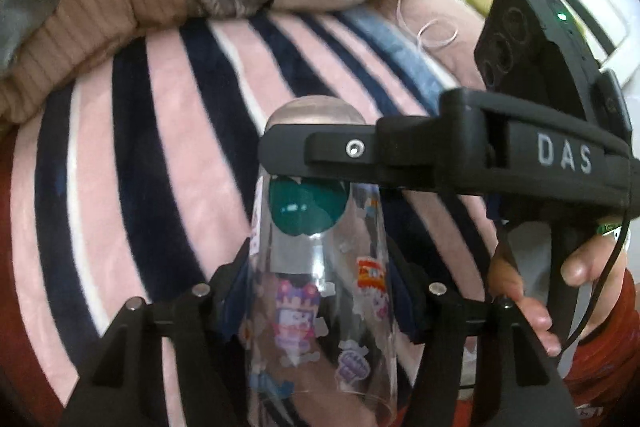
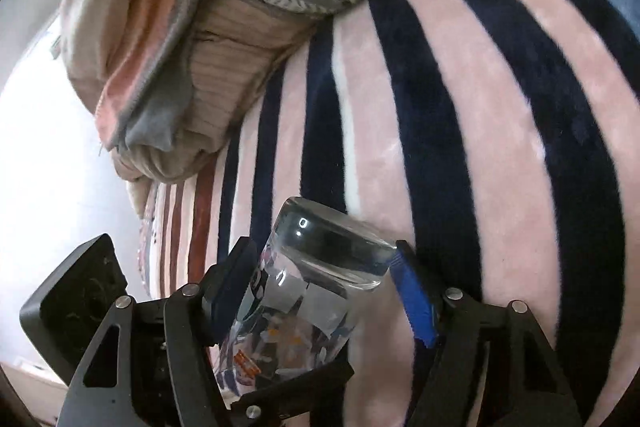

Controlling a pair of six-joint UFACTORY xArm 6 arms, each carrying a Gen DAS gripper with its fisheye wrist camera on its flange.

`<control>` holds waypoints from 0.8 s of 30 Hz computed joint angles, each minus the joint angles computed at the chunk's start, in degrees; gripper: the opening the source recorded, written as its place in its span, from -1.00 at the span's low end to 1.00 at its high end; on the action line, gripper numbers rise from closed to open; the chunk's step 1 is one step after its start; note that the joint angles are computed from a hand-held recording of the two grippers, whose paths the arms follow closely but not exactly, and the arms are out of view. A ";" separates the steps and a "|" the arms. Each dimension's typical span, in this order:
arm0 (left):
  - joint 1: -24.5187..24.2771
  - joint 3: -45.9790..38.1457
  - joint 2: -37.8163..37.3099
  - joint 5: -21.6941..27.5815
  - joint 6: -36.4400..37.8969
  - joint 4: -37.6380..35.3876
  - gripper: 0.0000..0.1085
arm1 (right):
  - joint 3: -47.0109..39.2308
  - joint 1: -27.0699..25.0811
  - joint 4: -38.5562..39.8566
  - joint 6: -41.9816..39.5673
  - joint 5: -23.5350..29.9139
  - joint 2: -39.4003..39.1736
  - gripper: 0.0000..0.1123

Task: Flip cup upside down

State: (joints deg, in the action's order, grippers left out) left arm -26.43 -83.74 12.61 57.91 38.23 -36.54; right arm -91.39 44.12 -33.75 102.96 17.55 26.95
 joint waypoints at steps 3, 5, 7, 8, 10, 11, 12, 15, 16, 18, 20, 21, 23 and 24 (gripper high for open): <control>-0.13 1.33 -1.41 -3.47 4.06 -5.48 0.04 | -2.84 1.11 -10.38 1.14 7.15 -1.19 0.15; -0.30 1.05 -1.78 -5.24 6.83 -8.51 0.04 | -5.86 2.51 -16.41 -2.11 12.49 -1.73 0.10; -0.47 2.00 -2.54 -6.78 9.55 -11.56 0.04 | -8.19 3.86 -20.06 -7.21 16.36 -2.10 0.07; -0.36 2.46 -2.91 -6.91 10.42 -12.75 0.04 | -8.44 4.55 -21.83 -9.36 17.50 -2.62 0.05; -0.30 4.70 -4.35 -7.52 13.12 -14.99 0.05 | -8.35 5.69 -24.12 -12.60 18.27 -3.36 0.02; -0.49 5.94 -5.14 -8.15 13.78 -15.18 0.05 | -7.62 6.41 -25.10 -14.03 18.68 -4.06 0.00; -0.71 7.45 -6.07 -9.02 14.42 -15.28 0.05 | -7.96 7.06 -25.21 -15.64 19.30 -3.90 -0.01; -1.30 11.73 -8.69 -12.06 17.82 -17.84 0.05 | -5.91 9.38 -26.59 -17.78 20.83 -5.26 -0.09; -0.97 12.72 -9.23 -12.36 19.27 -19.39 0.05 | -5.02 10.19 -27.12 -18.06 20.76 -5.85 -0.15; 0.46 13.58 -10.14 -11.07 21.31 -22.13 0.05 | -4.22 11.47 -26.67 -20.30 20.12 -6.37 -0.17; 1.24 13.40 -10.42 -9.96 23.40 -25.15 0.06 | -6.84 12.71 -24.59 -24.43 22.55 -4.64 -0.17; 1.19 13.22 -10.43 -9.77 23.65 -24.95 0.06 | -6.94 13.10 -24.09 -25.36 22.90 -4.51 -0.17; -0.22 13.53 -10.51 -12.27 23.59 -22.95 0.06 | -6.81 12.91 -23.03 -25.78 22.06 -4.41 -0.12; -0.76 13.72 -10.59 -13.48 23.92 -22.61 0.06 | -6.80 12.37 -22.08 -25.88 21.42 -4.28 -0.11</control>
State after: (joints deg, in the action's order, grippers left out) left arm -27.19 -70.02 2.01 44.44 62.15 -59.15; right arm -98.19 56.49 -55.82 77.08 38.97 22.67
